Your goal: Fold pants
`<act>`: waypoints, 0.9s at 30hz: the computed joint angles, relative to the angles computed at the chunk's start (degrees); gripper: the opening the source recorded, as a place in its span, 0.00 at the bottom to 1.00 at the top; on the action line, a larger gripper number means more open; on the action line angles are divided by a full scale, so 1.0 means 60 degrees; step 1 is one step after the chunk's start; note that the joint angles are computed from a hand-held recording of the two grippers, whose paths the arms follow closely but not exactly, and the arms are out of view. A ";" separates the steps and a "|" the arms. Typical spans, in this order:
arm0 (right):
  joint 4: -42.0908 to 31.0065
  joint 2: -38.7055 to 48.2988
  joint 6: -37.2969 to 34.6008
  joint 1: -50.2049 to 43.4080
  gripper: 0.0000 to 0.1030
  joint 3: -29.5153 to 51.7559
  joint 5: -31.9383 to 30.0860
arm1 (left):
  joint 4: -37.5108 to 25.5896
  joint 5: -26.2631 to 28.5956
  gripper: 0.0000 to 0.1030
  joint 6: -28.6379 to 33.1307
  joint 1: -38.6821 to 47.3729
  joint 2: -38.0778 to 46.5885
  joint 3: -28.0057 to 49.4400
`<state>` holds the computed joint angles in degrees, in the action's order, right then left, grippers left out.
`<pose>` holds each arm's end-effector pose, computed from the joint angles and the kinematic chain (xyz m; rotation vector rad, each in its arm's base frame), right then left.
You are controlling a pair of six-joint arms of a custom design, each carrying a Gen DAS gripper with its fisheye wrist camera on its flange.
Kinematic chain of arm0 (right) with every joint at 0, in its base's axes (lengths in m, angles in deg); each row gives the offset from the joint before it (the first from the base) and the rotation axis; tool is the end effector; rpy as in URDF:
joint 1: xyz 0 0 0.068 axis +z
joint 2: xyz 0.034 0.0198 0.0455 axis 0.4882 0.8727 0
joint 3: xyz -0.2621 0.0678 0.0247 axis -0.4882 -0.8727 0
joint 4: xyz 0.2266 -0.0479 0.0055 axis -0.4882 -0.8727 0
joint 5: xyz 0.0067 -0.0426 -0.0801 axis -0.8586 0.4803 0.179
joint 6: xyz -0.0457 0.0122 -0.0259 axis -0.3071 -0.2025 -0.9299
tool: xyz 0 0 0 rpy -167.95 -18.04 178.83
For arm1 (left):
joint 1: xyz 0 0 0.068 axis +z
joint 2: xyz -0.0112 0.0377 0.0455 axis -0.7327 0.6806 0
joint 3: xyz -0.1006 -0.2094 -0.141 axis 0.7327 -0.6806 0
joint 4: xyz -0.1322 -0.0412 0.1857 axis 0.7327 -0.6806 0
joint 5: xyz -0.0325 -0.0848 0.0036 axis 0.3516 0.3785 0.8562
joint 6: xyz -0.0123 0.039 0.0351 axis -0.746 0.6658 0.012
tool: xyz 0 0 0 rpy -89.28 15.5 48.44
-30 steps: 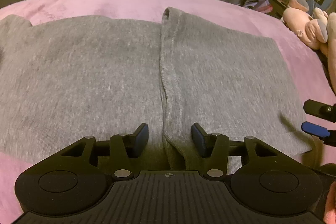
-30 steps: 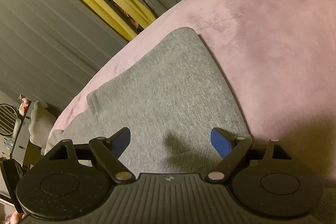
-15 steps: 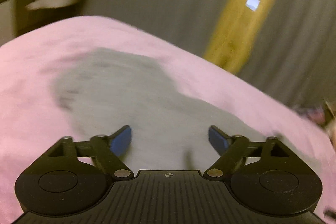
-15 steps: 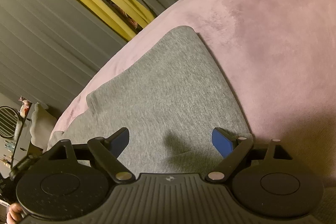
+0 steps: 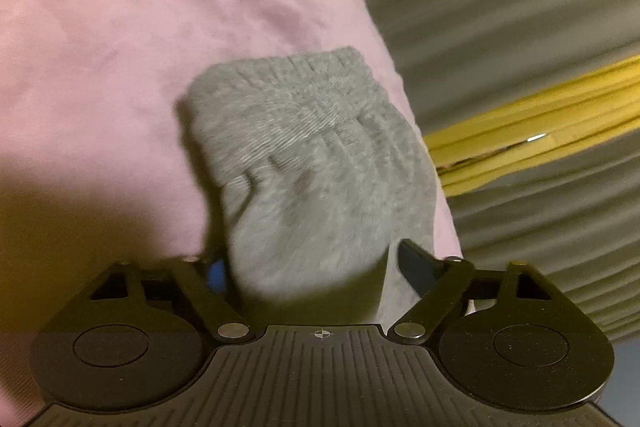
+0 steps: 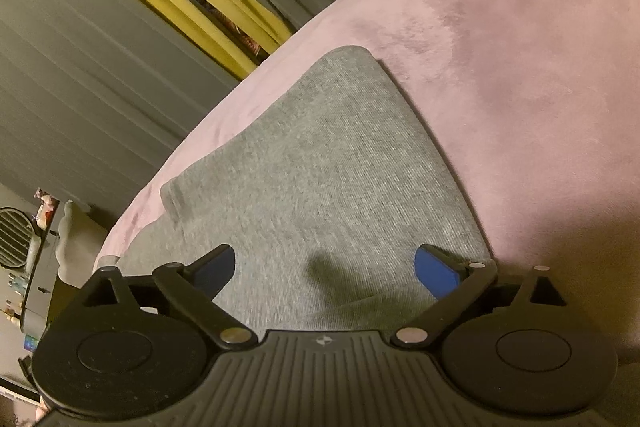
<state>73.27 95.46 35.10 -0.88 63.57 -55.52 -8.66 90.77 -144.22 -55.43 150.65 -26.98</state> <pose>0.2816 -0.1388 0.1717 0.5566 2.3627 0.6443 0.3551 -0.0533 0.0980 -1.1782 2.0220 -0.7625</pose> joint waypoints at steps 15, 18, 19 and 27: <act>0.0595 0.0076 0.0280 0.0162 0.96 -0.0222 0.0243 | 0.0210 0.0239 0.28 0.2134 0.0185 0.0410 0.0659; 0.0587 0.0060 0.0314 0.0159 0.96 -0.0224 0.0227 | -0.0028 0.0426 0.65 0.1515 0.0282 0.0792 0.0974; 0.0595 0.0050 0.0329 0.0166 0.96 -0.0234 0.0236 | -0.0241 0.0278 0.75 0.1274 0.0293 0.0859 0.1133; 0.0696 -0.0023 0.0386 0.0287 0.96 -0.0308 0.0430 | -0.0516 -0.0147 0.23 0.0519 0.0249 0.0460 0.1233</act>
